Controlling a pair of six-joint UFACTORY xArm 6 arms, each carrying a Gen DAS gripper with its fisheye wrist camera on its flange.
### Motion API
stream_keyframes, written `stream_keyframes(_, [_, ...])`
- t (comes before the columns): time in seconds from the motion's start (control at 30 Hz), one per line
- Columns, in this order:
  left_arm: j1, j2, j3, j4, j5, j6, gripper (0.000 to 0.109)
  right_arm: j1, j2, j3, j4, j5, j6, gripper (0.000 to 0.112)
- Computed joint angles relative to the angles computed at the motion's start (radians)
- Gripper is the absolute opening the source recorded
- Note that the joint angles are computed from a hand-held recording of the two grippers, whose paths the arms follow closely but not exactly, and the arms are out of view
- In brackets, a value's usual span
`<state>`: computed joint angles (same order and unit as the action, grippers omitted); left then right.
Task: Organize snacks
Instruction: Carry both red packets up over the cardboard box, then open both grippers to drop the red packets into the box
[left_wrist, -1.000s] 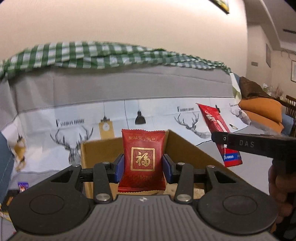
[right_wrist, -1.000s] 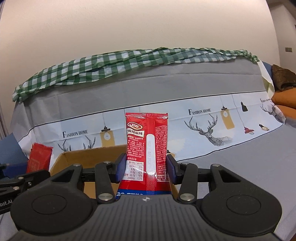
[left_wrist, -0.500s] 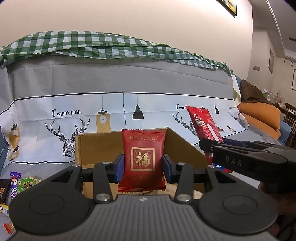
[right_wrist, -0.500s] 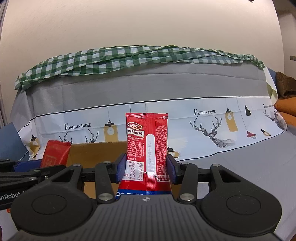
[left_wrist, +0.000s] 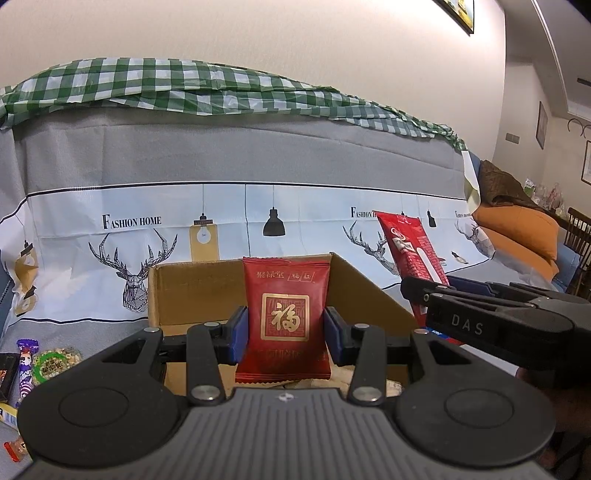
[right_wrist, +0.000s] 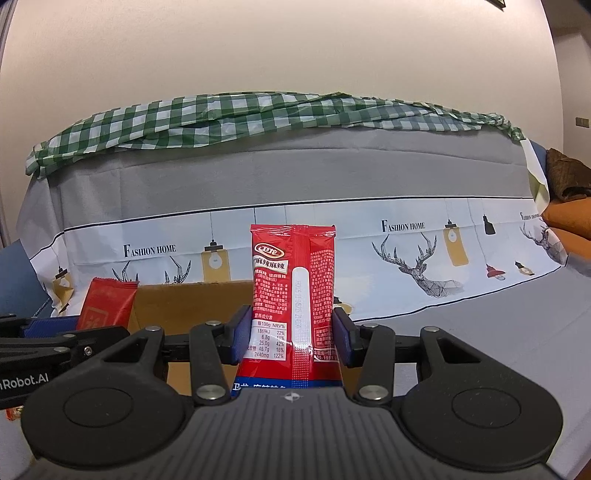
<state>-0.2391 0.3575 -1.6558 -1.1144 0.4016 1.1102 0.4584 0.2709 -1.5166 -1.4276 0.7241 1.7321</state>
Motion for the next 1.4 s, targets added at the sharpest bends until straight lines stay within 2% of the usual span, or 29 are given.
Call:
stream_keyframes(0.17, [0.004,-0.001,-0.002,-0.021,0.021,0.006,0.049,0.002,0.006,-0.007,0.01,-0.001,-0.011,0.051])
stream_keyframes(0.23, [0.009,0.002,-0.008,-0.005,0.052,-0.015,0.063,0.005,0.016,-0.019,0.03,0.01,-0.036,0.058])
stream_keyframes(0.27, [0.008,0.003,-0.006,0.011,0.054,-0.029,0.076,0.01,0.022,-0.027,0.037,0.029,-0.051,0.071])
stream_keyframes(0.3, [0.002,0.0,0.001,0.008,0.037,-0.02,0.078,0.016,0.026,-0.032,0.033,0.048,-0.052,0.076])
stream_keyframes(0.43, [-0.014,-0.015,0.026,-0.079,-0.038,0.067,0.078,0.017,0.026,-0.033,0.038,0.06,-0.042,0.077])
stream_keyframes(0.57, [-0.026,-0.036,0.053,-0.306,-0.1,0.297,0.08,0.019,0.023,-0.031,0.038,0.075,-0.009,0.077])
stream_keyframes(0.63, [-0.028,-0.05,0.069,-0.352,-0.12,0.362,0.08,0.021,0.02,-0.027,0.034,0.081,0.013,0.077])
stream_keyframes(0.77, [-0.009,-0.081,0.106,-0.339,-0.092,0.35,0.081,0.03,0.01,-0.016,0.008,0.086,0.073,0.077])
stream_keyframes(0.93, [0.017,-0.137,0.162,-0.409,-0.064,0.471,0.081,0.051,-0.003,0.002,-0.051,0.105,0.14,0.076])
stream_keyframes(1.03, [0.059,-0.179,0.205,-0.307,0.008,0.408,0.081,0.064,-0.016,0.016,-0.089,0.108,0.185,0.074])
stream_keyframes(1.1, [0.099,-0.207,0.224,-0.239,0.068,0.357,0.077,0.072,-0.028,0.03,-0.113,0.102,0.221,0.072])
stream_keyframes(1.13, [0.112,-0.222,0.236,-0.239,0.072,0.387,0.074,0.076,-0.033,0.036,-0.124,0.099,0.236,0.071])
stream_keyframes(1.2, [0.135,-0.244,0.251,-0.237,0.07,0.471,0.056,0.088,-0.037,0.04,-0.151,0.098,0.253,0.067])
stream_keyframes(1.3, [0.173,-0.233,0.235,-0.248,0.07,0.562,0.04,0.103,-0.034,0.035,-0.178,0.102,0.264,0.063])
stream_keyframes(1.33, [0.193,-0.223,0.226,-0.256,0.082,0.567,0.039,0.111,-0.032,0.031,-0.188,0.111,0.269,0.062])
stream_keyframes(1.4, [0.233,-0.19,0.203,-0.247,0.087,0.464,0.031,0.118,-0.029,0.024,-0.205,0.111,0.288,0.058])
